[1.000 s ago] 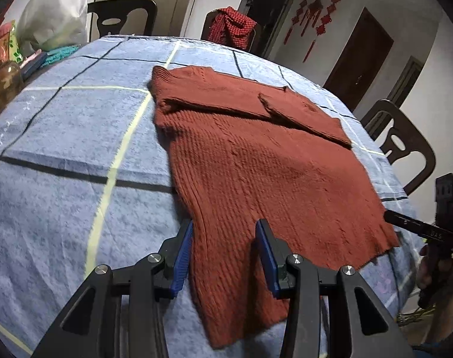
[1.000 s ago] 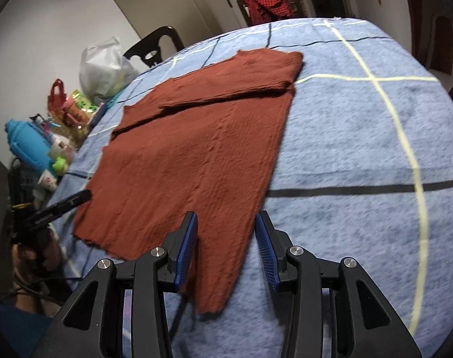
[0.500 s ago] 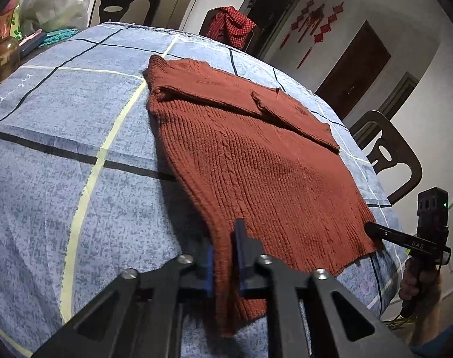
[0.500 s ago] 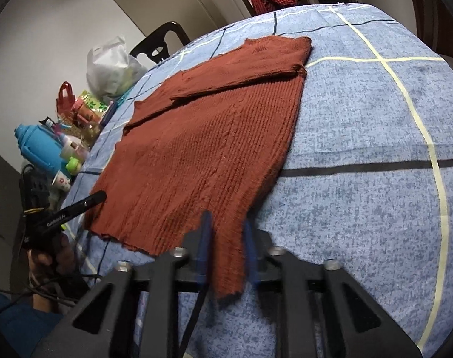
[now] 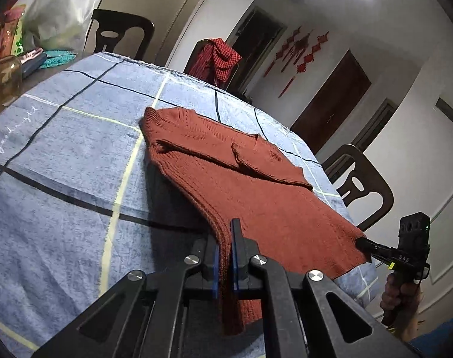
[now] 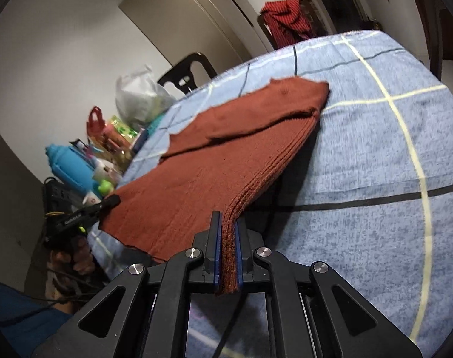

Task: Fold small clothes
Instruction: 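Grasp the sweater hem edges with both grippers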

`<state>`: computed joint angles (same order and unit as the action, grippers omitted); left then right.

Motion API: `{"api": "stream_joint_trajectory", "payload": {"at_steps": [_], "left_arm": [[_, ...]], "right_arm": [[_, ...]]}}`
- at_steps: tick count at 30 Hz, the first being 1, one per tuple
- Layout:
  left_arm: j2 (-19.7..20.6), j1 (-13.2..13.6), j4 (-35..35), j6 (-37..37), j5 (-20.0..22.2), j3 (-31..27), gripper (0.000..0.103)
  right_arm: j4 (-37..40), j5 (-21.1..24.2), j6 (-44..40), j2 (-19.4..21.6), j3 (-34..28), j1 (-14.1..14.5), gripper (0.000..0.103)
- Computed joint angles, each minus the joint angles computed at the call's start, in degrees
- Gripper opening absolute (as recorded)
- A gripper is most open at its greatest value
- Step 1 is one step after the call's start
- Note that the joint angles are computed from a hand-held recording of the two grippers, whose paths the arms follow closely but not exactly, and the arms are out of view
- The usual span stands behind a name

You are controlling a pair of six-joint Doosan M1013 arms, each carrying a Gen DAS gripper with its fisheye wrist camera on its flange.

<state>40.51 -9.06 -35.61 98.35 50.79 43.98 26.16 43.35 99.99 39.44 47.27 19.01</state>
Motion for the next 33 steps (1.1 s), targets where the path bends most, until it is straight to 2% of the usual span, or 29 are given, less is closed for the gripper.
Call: {"api": "stream_joint_trajectory", "payload": {"at_steps": [3, 7, 12, 14, 17, 18, 21, 22, 23, 25, 29, 33], "left_arm": [[0.7, 0.0, 1.1, -1.4, 2.2, -0.3, 0.007], [2.6, 0.0, 3.6, -5.1, 6.3, -1.5, 0.007], [3.4, -0.1, 2.9, -4.3, 8.9, -2.5, 0.008], [3.5, -0.2, 2.5, -4.2, 9.8, -2.8, 0.013], [3.5, -0.3, 1.5, -3.6, 9.6, -2.6, 0.023], [3.6, -0.5, 1.6, -3.8, 9.8, -2.9, 0.024], [3.9, -0.5, 1.8, -3.5, 10.0, -3.4, 0.023], [3.9, -0.5, 1.7, -3.2, 9.9, -3.5, 0.023], [3.9, -0.5, 1.9, -3.2, 9.6, -3.4, 0.014], [3.8, -0.4, 1.4, -2.8, 9.0, -3.3, 0.007], [3.2, 0.1, -2.4, -0.1, 5.8, -2.7, 0.007], [4.5, 0.5, -6.5, 2.6, 3.5, -6.1, 0.007]], "right_arm": [[-0.1, 1.1, 1.8, 0.0, 1.0, -0.3, 0.007], [0.3, 5.4, 3.7, 1.9, -0.3, -0.6, 0.007], [1.3, 9.4, 3.8, 3.3, -2.6, -1.0, 0.011], [1.8, 10.2, 3.3, 3.5, -3.2, -1.0, 0.015], [0.8, 11.1, 3.0, 3.8, -3.9, -0.7, 0.016], [0.9, 11.3, 3.3, 3.9, -4.1, -0.7, 0.016], [1.0, 11.4, 3.6, 4.3, -4.7, -0.8, 0.016], [0.0, 11.5, 3.6, 4.5, -5.1, -0.6, 0.012], [-1.5, 11.8, 3.9, 4.7, -5.7, -0.3, 0.009], [0.0, 10.7, 3.2, 4.4, -5.0, -0.5, 0.008], [3.9, 5.0, 0.2, 2.8, -2.3, -1.0, 0.008], [7.0, 1.9, -2.6, 3.3, -4.0, -1.4, 0.008]]}}
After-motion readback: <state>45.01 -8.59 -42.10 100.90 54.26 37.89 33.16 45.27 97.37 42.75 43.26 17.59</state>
